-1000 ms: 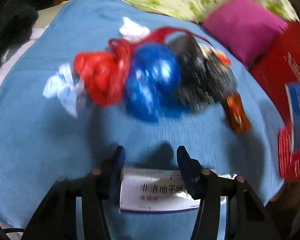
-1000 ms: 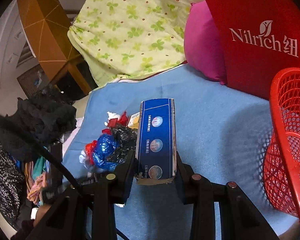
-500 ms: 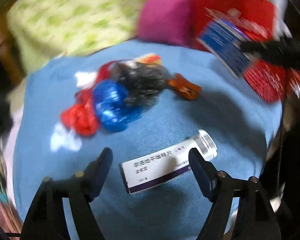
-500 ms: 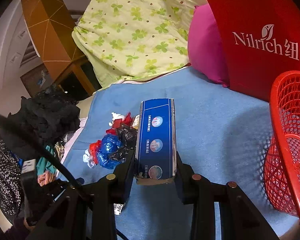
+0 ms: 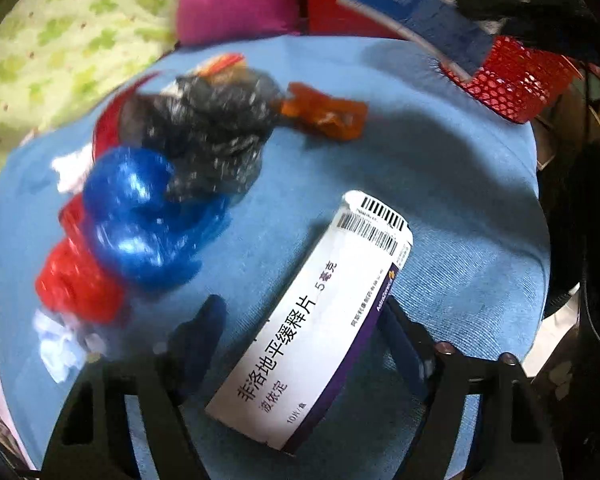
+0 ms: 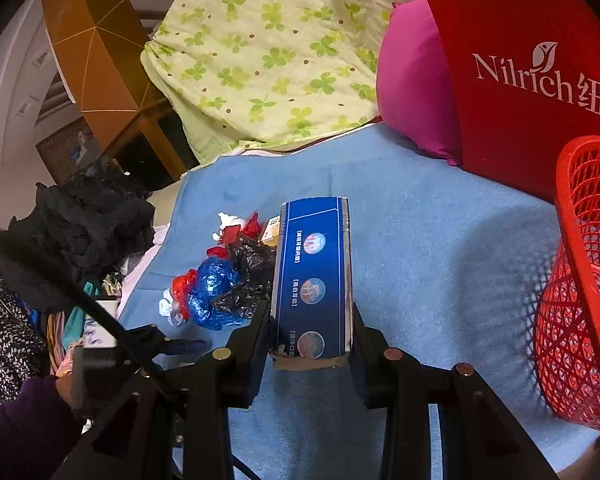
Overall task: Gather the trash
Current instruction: 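Carry both boxes over the red wire basket and open both tools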
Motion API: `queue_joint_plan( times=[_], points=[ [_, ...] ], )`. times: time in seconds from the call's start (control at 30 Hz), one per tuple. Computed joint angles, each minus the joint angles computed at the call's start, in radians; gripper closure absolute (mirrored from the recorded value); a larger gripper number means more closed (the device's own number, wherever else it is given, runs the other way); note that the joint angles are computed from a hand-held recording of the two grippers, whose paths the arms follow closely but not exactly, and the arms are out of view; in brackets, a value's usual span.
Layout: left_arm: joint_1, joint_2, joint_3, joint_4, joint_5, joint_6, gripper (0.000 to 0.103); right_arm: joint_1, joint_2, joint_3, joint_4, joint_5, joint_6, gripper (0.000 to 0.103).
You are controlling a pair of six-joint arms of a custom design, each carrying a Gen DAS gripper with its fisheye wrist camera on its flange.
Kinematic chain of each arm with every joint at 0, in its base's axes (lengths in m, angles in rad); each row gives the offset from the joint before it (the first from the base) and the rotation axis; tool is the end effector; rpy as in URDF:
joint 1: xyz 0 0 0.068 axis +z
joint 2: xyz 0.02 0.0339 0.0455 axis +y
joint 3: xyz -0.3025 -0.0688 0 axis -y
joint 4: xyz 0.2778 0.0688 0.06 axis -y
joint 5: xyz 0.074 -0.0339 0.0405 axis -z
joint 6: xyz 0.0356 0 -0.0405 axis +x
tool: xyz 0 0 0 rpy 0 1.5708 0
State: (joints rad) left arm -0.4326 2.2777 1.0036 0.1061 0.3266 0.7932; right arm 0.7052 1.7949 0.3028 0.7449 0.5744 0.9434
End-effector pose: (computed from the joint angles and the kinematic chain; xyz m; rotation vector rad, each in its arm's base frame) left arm 0.3559 -0.1769 -0.0037 1.6093 2.1323 -0.3350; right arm 0.1992 0.1441 0.0656 0.5363 2.1232 0.2607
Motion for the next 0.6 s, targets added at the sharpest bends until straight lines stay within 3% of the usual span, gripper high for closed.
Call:
queue_joint_plan(
  times=[0.03,0.13,0.23,0.43,0.53,0.6],
  points=[
    [0.011,-0.001,0.002,-0.007,0.026,-0.017,0.042,0.002,-0.001,-0.002,0.000,0.005,0.000,0.065],
    [0.028,-0.018,-0.018,0.028,0.031,-0.114,0.052,0.029,-0.017,-0.005,-0.017,0.057,0.000,0.065],
    [0.035,-0.058,-0.057,0.062,0.042,-0.184,0.055,0.063,-0.041,-0.021,-0.011,0.119,-0.006,0.065],
    [-0.009,-0.275,-0.175,0.133,0.062,-0.311,0.055,0.183,-0.155,-0.079,-0.020,0.335,-0.005,0.065],
    [-0.056,-0.395,-0.212,0.149,0.087,-0.398,0.055,0.283,-0.257,-0.116,-0.103,0.512,0.041,0.065],
    [-0.110,-0.490,-0.241,0.161,0.092,-0.468,0.055,0.364,-0.354,-0.140,-0.256,0.648,0.155,0.065]
  ],
)
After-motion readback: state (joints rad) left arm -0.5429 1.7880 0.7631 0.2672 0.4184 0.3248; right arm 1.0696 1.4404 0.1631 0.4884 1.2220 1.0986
